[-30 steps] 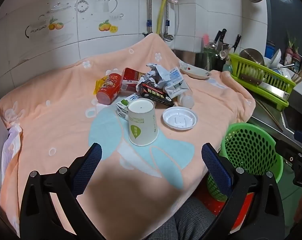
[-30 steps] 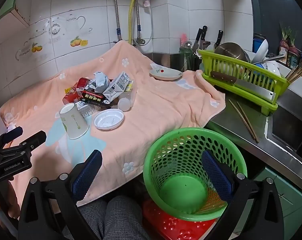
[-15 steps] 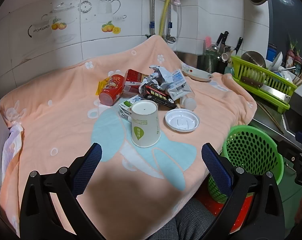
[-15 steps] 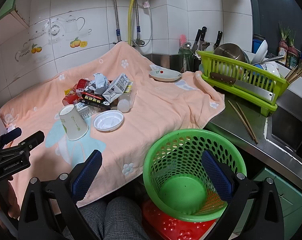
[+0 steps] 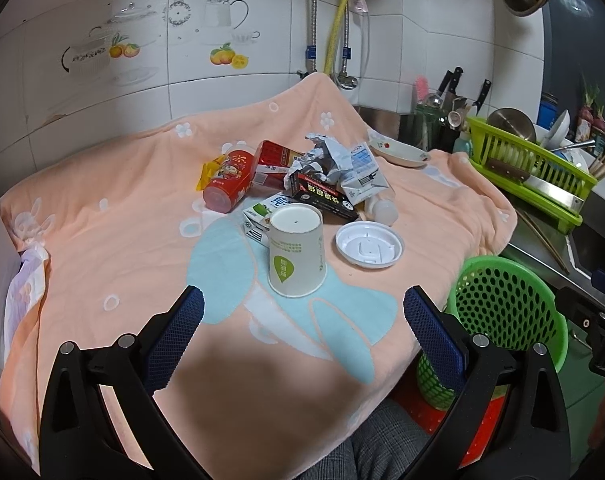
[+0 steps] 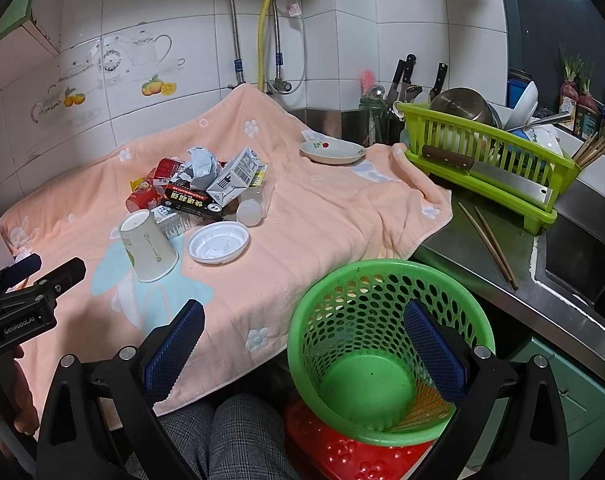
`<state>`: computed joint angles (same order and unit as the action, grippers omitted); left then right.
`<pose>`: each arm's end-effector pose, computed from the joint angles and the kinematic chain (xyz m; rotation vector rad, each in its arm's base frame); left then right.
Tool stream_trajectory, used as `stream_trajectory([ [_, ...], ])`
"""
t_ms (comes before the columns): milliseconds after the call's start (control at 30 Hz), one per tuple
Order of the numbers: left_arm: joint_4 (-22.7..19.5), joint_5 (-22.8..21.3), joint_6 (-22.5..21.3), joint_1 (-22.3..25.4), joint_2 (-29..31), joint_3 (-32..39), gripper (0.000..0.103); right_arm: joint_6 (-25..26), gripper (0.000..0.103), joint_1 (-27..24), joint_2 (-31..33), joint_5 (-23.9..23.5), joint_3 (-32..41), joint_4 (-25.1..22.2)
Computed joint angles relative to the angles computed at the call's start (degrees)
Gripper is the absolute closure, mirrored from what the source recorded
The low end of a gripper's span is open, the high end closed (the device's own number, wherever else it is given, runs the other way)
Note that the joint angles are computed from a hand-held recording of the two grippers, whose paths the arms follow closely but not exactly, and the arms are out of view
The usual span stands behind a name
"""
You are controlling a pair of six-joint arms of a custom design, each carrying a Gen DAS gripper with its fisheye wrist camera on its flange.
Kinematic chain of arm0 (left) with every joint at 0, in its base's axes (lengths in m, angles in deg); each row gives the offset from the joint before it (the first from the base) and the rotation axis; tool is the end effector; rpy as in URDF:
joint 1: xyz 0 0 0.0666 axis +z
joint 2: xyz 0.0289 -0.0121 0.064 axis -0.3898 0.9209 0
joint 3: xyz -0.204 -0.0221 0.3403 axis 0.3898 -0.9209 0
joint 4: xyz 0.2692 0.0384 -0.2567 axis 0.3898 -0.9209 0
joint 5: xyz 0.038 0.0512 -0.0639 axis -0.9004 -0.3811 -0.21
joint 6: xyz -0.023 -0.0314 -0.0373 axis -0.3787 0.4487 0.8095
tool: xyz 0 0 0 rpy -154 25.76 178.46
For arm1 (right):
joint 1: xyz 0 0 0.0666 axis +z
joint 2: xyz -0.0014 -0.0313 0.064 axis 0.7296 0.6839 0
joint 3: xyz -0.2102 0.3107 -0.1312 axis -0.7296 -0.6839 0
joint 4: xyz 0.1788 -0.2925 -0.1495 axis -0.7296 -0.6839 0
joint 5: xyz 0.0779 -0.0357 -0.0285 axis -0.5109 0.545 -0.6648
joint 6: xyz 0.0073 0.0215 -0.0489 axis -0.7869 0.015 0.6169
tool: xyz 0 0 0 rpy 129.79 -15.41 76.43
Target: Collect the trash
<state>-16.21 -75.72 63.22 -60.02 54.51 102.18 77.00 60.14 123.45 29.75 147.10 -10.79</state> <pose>0.5093 -0.3559 0.4366 -0.3102 2.1238 0.1383 0.5573 0.1340 0.4460 -0.2917 2.1768 0.2216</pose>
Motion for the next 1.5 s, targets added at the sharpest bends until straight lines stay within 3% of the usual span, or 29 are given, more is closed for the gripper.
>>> stream_trajectory([
  [1500,-0.9,-0.2,1.6,1.0,-0.6,-0.5,0.005,1.0,0.006,0.8,1.0,-0.7,1.4,0.3],
])
